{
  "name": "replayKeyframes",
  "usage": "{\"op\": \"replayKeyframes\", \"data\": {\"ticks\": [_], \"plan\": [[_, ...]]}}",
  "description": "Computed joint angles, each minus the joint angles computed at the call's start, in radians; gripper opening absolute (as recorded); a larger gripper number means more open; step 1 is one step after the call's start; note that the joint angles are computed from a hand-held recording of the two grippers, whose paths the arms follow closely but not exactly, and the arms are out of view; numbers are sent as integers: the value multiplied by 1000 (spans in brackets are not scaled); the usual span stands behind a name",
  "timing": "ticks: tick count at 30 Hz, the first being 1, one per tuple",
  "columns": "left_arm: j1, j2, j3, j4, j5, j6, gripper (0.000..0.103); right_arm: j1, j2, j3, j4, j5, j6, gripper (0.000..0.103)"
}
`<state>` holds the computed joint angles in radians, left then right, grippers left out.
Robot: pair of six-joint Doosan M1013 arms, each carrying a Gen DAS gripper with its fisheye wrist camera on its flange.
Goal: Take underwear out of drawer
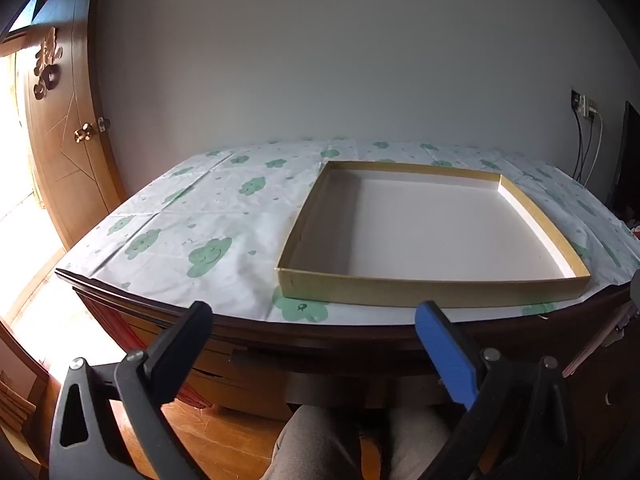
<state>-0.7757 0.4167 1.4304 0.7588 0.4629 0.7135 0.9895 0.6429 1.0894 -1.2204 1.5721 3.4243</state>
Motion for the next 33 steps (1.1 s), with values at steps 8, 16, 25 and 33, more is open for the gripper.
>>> {"op": "replayKeyframes", "data": {"ticks": [8, 16, 25, 33], "plan": [[1, 4, 2, -29, 17, 33, 102, -3, 2, 4, 18, 8, -14, 102], [-1, 5, 0, -27, 22, 40, 103, -6, -9, 25, 30, -6, 0, 102], [-1, 7, 13, -33, 17, 62, 102, -4, -12, 40, 21, -22, -10, 102], [-5, 6, 31, -11, 9, 56, 103, -4, -15, 63, 42, -43, -28, 102]]}}
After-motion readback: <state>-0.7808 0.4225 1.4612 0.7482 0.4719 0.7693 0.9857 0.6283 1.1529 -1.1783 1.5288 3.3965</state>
